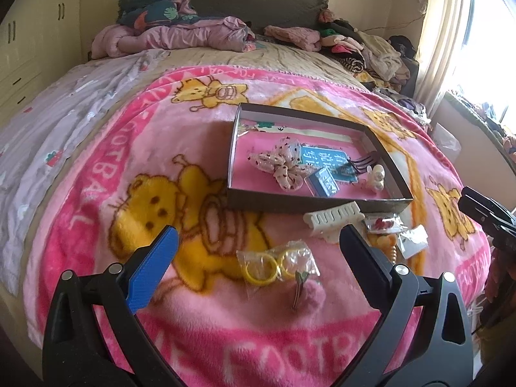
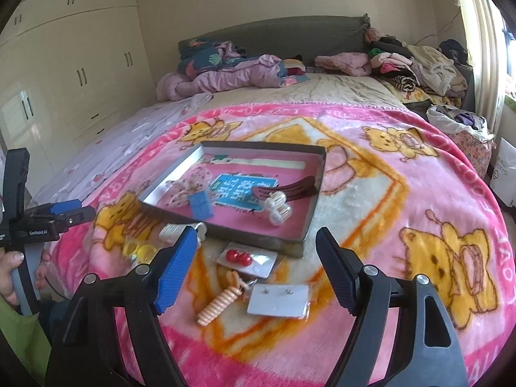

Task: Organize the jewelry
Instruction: 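Withdraw both tools from the box and move the right tool toward the white earring card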

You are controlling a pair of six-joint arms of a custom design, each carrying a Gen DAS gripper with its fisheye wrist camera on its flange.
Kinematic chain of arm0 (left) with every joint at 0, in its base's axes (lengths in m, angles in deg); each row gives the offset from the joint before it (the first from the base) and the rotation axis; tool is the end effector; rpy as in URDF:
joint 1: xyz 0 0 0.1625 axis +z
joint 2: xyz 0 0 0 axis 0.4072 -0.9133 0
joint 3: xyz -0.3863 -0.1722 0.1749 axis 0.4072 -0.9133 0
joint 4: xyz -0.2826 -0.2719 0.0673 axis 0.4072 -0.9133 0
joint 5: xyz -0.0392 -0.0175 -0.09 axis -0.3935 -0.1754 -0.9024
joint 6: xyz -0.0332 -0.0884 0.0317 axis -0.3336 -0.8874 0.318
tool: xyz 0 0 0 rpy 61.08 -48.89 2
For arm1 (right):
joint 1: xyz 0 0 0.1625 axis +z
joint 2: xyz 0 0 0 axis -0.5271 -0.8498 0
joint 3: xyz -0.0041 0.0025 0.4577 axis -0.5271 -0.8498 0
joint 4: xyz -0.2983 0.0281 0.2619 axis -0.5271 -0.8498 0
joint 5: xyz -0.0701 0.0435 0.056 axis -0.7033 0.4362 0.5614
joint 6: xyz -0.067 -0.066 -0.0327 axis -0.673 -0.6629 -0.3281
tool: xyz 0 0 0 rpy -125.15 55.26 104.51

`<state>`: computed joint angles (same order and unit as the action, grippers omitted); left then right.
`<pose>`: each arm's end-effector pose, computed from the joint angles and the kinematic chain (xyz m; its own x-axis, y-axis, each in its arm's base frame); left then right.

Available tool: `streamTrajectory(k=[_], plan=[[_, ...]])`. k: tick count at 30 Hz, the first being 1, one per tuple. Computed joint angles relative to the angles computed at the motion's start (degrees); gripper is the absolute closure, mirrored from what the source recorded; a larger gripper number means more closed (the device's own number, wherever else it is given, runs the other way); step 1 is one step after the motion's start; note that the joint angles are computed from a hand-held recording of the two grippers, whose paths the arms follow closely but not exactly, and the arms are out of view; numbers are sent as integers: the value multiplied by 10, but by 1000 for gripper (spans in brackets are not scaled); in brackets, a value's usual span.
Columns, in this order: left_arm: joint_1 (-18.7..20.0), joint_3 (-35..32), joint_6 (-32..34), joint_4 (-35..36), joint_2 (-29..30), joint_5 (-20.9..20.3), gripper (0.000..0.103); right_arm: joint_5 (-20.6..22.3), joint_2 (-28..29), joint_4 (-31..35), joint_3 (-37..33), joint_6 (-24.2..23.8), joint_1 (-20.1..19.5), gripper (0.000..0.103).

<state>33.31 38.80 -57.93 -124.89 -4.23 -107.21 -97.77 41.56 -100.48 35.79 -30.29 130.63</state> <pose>-0.3193 -0.8382 0.1803 -0.7195 0.4382 -0.5388 0.6578 0.6787 -0.3266 0.1955 -0.7257 0.3352 -0.8048 0.0620 0.5904 -0.4383 0.6087 -0.6614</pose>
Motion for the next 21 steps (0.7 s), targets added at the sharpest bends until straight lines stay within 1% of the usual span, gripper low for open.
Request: streamTrajectory(k=[11,21], plan=[[-2,68,0,-29,-30,6,11,10,-5,13,31,3,4,29],[-3,97,-6,-24,-40,6,11,12,-11,30,55,17,0,30]])
